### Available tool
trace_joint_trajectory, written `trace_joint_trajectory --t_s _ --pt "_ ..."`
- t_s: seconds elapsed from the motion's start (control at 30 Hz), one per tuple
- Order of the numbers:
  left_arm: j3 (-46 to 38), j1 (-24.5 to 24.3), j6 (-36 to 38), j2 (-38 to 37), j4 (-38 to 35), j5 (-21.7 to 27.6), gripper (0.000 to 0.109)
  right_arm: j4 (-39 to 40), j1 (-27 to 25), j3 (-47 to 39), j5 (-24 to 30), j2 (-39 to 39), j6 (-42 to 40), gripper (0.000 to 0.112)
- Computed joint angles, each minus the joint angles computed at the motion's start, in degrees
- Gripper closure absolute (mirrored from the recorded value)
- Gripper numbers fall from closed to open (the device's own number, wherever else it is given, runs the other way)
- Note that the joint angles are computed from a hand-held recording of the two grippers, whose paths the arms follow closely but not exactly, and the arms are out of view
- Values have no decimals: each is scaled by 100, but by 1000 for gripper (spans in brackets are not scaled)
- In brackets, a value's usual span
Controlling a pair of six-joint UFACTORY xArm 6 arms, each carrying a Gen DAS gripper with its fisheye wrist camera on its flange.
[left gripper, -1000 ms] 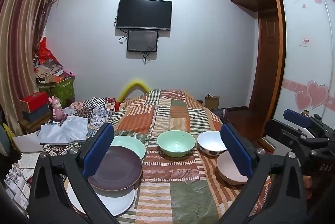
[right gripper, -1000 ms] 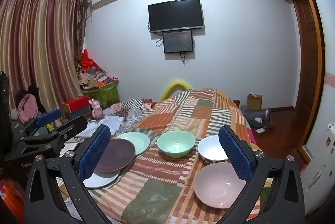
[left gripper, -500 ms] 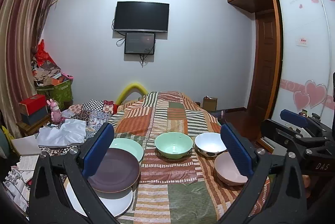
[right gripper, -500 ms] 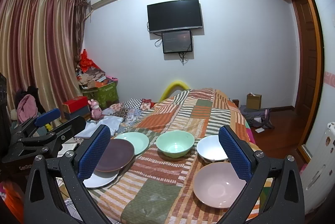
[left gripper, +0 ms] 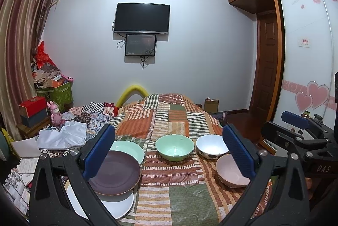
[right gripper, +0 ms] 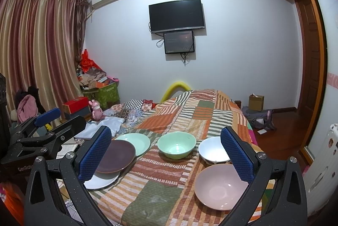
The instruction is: Organize plates and bowls
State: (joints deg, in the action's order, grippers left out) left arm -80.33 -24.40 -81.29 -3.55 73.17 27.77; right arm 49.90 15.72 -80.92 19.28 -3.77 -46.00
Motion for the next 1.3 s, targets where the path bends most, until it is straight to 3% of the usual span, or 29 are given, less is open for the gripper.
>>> trace_joint_trajectory --t_s 1.3 --pt "14 46 97 -7 -123 -66 6 65 -18 -6 9 22 -49 9"
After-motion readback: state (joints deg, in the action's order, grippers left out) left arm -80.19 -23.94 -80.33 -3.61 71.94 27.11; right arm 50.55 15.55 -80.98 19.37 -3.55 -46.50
